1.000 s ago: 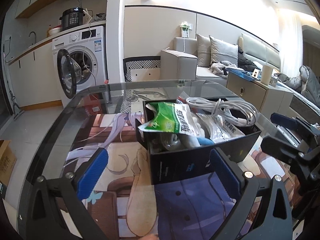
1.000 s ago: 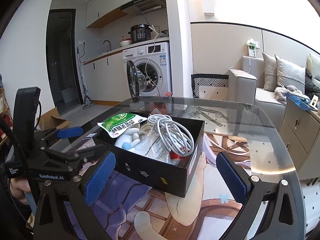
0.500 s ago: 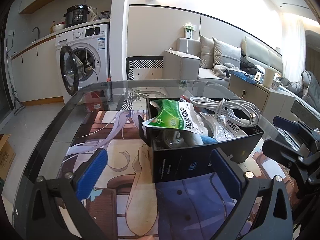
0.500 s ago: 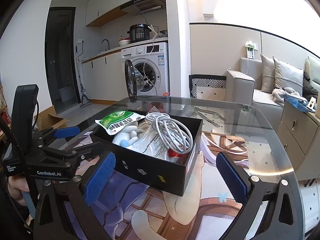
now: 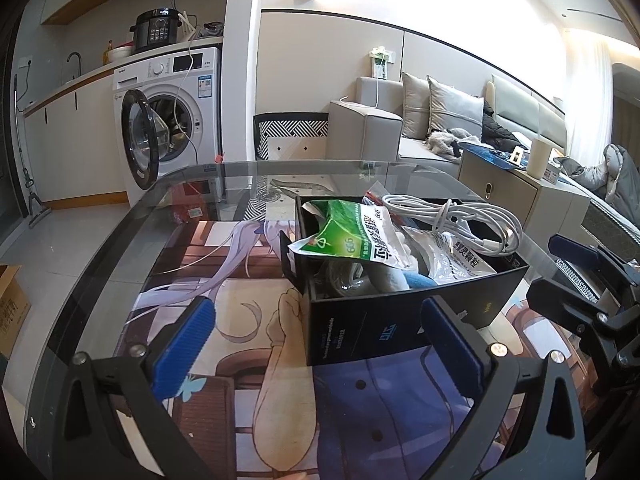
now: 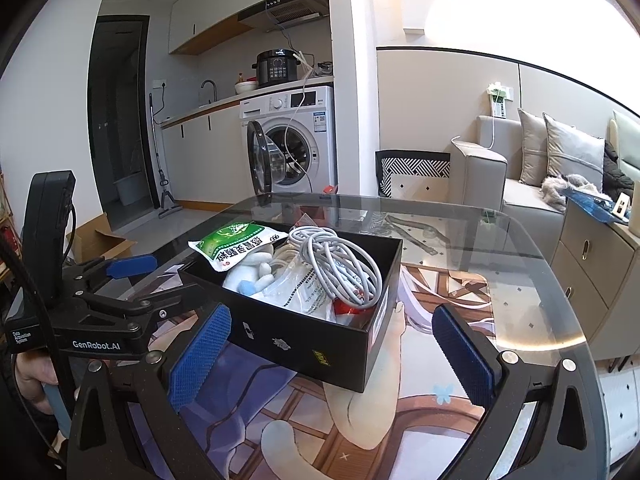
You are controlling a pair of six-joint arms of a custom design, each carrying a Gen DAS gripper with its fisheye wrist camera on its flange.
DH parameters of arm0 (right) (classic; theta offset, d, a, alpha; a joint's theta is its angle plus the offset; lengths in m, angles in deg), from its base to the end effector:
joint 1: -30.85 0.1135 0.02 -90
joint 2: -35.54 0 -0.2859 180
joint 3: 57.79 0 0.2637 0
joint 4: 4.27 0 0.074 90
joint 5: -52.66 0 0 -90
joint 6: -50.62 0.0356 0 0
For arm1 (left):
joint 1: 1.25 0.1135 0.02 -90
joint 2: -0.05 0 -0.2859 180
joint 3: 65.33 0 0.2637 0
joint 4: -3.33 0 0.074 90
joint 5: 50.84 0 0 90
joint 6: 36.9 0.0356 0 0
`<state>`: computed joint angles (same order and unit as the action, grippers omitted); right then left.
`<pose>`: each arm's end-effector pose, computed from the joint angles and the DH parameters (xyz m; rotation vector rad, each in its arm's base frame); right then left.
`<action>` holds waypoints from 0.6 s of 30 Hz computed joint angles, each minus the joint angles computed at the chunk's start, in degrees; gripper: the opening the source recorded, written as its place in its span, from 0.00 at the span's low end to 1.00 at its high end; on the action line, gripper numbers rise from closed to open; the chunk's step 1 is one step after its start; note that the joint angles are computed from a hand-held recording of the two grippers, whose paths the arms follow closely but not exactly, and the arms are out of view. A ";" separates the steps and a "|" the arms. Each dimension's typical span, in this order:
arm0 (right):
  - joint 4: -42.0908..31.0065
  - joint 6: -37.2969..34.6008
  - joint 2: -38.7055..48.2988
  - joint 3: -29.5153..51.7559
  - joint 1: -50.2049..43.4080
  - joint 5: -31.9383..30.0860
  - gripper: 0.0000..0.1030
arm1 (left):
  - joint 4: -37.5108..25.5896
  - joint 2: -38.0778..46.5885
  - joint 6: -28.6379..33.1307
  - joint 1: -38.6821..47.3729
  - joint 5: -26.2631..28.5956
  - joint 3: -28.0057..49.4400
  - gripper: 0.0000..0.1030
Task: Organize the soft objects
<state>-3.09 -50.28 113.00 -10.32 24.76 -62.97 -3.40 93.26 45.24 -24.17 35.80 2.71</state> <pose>0.2793 -0.0143 0.2096 -0.3550 2.0000 0.2771 0.3395 -0.1413 0.2289 0.2455 2.1230 -0.2546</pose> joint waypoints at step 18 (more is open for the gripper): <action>0.06 -0.09 0.06 -0.01 -0.20 -0.13 1.00 | 0.52 -1.02 0.28 -0.29 -0.52 -0.90 1.00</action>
<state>-3.03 -50.37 113.06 -10.33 24.56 -63.09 -2.88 92.24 45.51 -24.46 35.28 1.81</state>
